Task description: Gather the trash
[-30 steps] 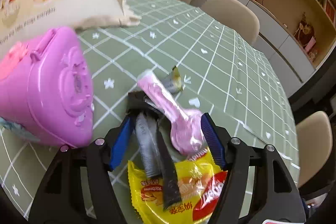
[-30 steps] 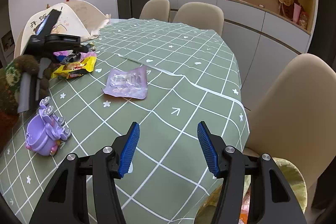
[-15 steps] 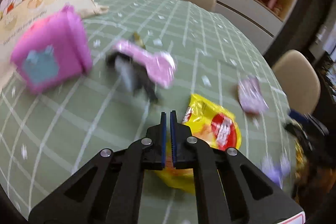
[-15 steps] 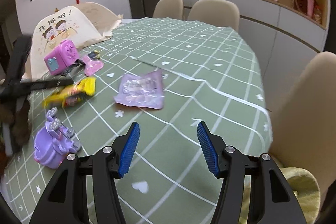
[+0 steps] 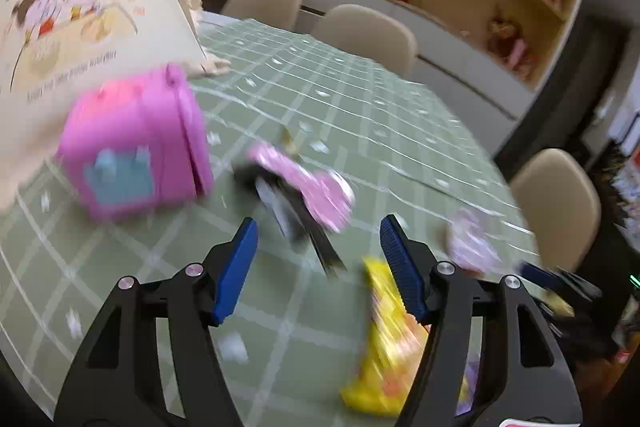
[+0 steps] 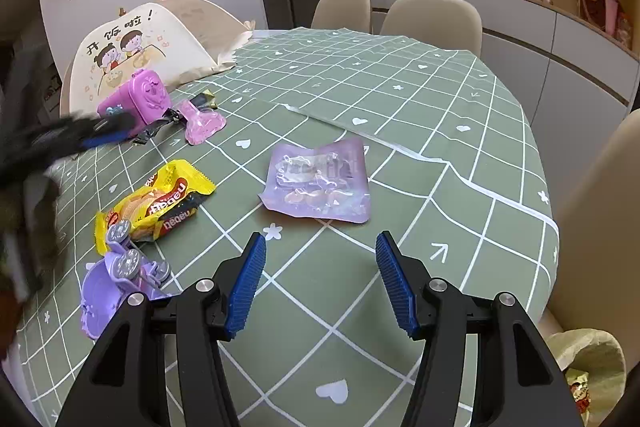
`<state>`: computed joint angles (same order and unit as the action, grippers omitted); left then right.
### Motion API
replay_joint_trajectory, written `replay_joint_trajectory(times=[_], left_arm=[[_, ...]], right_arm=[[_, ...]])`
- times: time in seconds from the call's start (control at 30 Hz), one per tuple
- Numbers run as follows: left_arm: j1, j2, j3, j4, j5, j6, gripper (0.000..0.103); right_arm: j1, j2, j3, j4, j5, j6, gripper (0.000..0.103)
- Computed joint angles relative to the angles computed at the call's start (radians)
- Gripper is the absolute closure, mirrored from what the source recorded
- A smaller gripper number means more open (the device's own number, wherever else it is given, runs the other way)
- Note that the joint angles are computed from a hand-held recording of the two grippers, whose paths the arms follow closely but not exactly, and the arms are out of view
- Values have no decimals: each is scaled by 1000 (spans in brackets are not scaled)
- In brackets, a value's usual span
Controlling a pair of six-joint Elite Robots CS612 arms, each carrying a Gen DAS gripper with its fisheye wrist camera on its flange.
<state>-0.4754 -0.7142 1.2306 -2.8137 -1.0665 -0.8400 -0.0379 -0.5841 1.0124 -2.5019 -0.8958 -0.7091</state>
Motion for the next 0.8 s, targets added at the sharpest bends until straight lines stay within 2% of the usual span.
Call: replay_joint_trajectory(times=[0.03,0.1,0.13,0.17,0.2,0.23,0.33,0.47,0.53,0.63,0.7,0.77,0.8], left_arm=[[6,10,-23,31,8,5,43],[20,35,-76,112,18,-9,52],[26,41,-89,137,11,-24,69],[31,46,-98,150,5,-33,90],[34,46,-99,159,1,-43,99],[35,42,-92,158,-3,-46,103],[22,16,-36,117,-16,-37,103],[-8,-39,64,66,-42,-103,103],[-21,-55,98,29,-35,-125,103],[-36,-63,118,-3,17,-109,102],[-39,-62,124,-44,40,-82,93],[-38,-63,138,-93,38,-78,71],[-36,-65,145,-102,38,-86,70]], right_arm=[[-1,-2,4,-11,-2,1,49],[-5,-6,8,-30,-2,4,49],[-6,-7,7,-39,0,6,49],[-7,-6,2,-42,3,7,49],[-7,-5,-3,-41,5,5,49],[-6,-1,-16,-28,11,-5,49],[3,11,-67,64,56,-90,49],[36,49,-191,296,114,-284,49],[64,81,-275,438,113,-378,49],[104,125,-368,533,68,-422,49],[129,159,-430,562,28,-433,49],[146,177,-453,541,-7,-432,49],[155,190,-471,531,-26,-428,49]])
